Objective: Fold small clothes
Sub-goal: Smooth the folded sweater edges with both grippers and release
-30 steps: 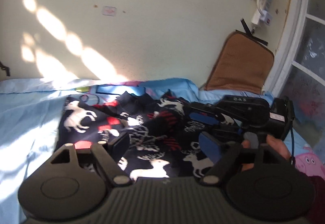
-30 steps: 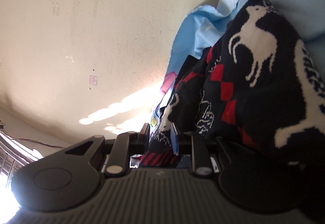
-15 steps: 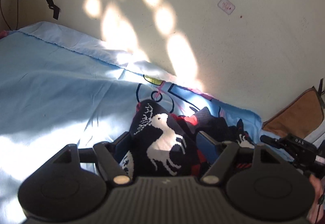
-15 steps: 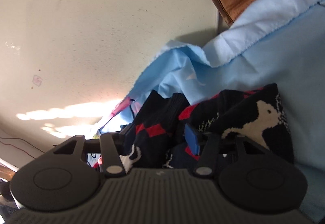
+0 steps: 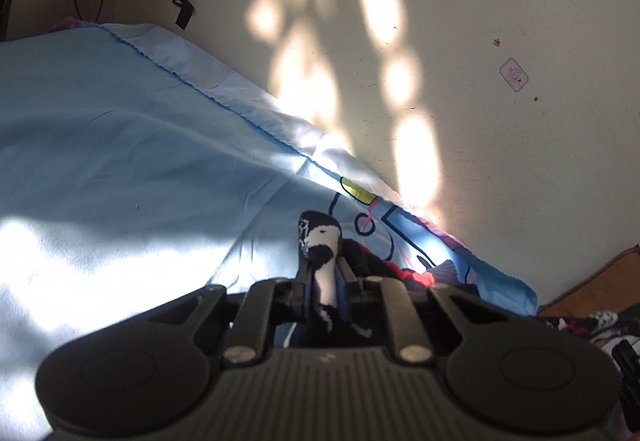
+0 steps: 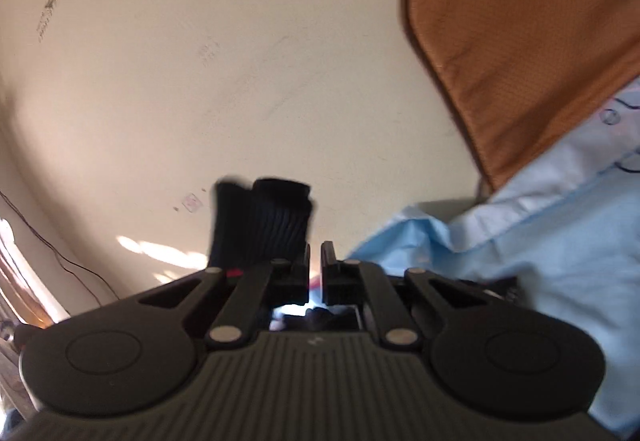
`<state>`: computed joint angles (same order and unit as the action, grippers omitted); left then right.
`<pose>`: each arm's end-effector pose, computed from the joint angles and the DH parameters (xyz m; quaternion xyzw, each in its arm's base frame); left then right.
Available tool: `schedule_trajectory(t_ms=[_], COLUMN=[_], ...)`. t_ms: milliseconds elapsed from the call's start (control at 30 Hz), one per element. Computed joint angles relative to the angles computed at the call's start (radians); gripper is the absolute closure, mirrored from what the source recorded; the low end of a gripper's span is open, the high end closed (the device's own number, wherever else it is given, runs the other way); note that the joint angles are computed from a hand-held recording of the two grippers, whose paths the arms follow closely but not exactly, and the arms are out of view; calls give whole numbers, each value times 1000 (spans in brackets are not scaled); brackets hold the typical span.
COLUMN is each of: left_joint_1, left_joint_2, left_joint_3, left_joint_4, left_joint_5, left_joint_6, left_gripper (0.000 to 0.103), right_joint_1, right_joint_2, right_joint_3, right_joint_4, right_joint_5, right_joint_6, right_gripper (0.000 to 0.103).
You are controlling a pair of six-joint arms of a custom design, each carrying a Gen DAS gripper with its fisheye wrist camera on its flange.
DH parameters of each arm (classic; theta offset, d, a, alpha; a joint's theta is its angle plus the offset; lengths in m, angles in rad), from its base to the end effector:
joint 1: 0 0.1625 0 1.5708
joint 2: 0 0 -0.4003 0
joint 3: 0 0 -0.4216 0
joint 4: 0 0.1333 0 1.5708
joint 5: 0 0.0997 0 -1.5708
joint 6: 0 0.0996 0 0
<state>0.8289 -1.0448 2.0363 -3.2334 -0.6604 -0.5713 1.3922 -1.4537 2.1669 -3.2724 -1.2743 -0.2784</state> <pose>-0.2139 -0.5471 0.1700 -0.0720 0.8573 -0.4877 0.1483 0.0710 -0.5209 0.3151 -0.1134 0.8661 -0.4864 0.0204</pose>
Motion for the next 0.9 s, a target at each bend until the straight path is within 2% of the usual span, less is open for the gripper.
schedule_trajectory(t_ms=[67,100,233,333,433,533,567,600,633,667,733,800,867,900], left_joint_1=[3,4,-9,-16,-18,-16,-17,-20,-22,-23,-24,-19,-12,-14], left_joint_2=[3,0,1,-3,-6,-3,0,6,10,15,21,23,31,43], left_joint_3=[-11,-12,-5,4,11,11,9,7,5,5,3,0,-10,-13], left_joint_4=[57,80,49,39,18,8,9,9,7,-5,-23,-12,32,22], left_joint_5=[17,16,27,23,9,-11,-10,-1,5,7,11,9,14,27], left_joint_6=[-22,-39,-4,19,49,75,83,96,110,126,153,150,130,156], left_gripper=[81,77,62,58,56,56,56,58,60,68,74,72,52,53], right_joint_1=[-3,-17,-74,-72,-18,24,48,61,67,70,70,63,67,66], right_joint_2=[-40,-46,-87,-117,-76,-3,20,46,56,66,70,77,100,106], right_joint_3=[4,2,44,50,33,-3,-28,-56,-70,-78,-79,-99,-125,-138], right_joint_4=[111,150,115,139,129,120,137,170,192,195,120,53,24,62], right_joint_5=[-148,-179,-153,-109,-160,-247,-286,-310,-311,-307,-273,-262,-318,-348], right_joint_6=[8,39,78,67,-10,-97,-100,-107,-115,-130,-106,-19,8,11], right_gripper=[75,75,75,66,55,54,55,57,87,94,95,95,94,94])
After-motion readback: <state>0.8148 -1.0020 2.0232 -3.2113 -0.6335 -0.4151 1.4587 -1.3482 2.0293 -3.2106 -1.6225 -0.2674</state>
